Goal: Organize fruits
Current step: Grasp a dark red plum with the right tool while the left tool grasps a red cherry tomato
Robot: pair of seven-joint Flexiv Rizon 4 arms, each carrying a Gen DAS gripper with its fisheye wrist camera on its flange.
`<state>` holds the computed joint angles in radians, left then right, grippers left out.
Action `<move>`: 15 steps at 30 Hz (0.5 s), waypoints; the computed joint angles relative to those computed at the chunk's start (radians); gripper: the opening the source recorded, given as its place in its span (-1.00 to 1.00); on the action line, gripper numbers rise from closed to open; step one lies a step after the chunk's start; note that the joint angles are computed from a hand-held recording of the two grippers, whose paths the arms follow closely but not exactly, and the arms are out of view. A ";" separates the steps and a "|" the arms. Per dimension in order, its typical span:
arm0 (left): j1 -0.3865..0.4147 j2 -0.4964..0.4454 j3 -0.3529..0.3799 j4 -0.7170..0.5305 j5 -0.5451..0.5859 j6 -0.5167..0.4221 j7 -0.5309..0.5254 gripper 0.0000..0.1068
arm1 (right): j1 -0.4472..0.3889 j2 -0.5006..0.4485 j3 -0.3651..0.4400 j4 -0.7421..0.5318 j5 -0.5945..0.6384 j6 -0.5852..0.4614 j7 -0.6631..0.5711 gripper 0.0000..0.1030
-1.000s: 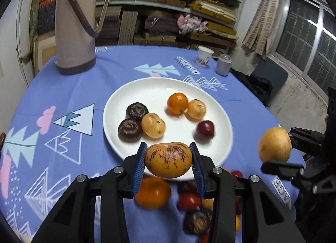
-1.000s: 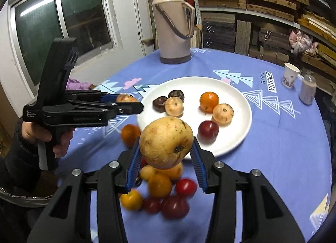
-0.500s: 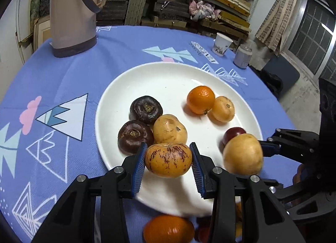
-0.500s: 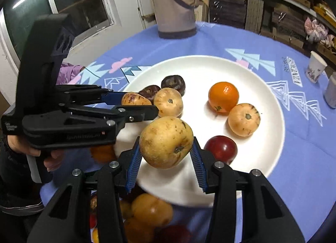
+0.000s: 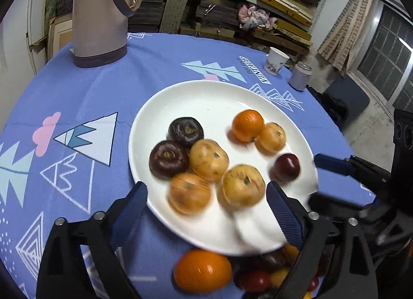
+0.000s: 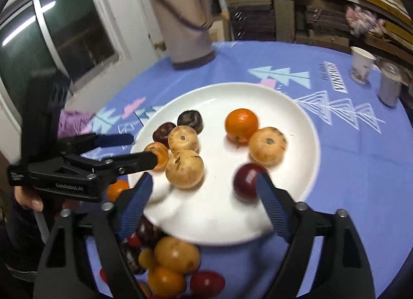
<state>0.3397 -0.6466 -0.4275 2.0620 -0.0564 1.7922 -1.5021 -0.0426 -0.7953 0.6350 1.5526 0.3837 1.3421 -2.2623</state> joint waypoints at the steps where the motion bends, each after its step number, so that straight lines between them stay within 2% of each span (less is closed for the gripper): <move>1: 0.006 0.008 -0.007 0.017 0.006 0.006 0.000 0.77 | -0.028 0.008 0.023 0.018 0.020 0.016 -0.016 0.69; 6: 0.046 0.023 -0.049 0.079 0.028 0.032 -0.031 0.77 | -0.093 0.052 0.061 0.118 0.059 0.093 -0.058 0.77; 9: 0.076 0.032 -0.073 0.130 0.069 0.090 -0.066 0.77 | -0.130 0.062 0.088 0.164 0.058 0.123 -0.061 0.80; 12: 0.093 0.047 -0.079 0.164 0.114 0.106 -0.103 0.77 | -0.136 0.083 0.080 0.233 0.033 0.175 -0.046 0.80; 15: 0.160 0.052 -0.142 0.200 0.161 0.088 -0.136 0.77 | -0.162 0.092 0.101 0.302 -0.002 0.235 -0.062 0.80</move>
<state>0.4996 -0.5942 -0.5693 2.2623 0.1047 1.8805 -1.6380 -0.2042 -0.7036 0.7358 1.8543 0.3821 1.5771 -2.3239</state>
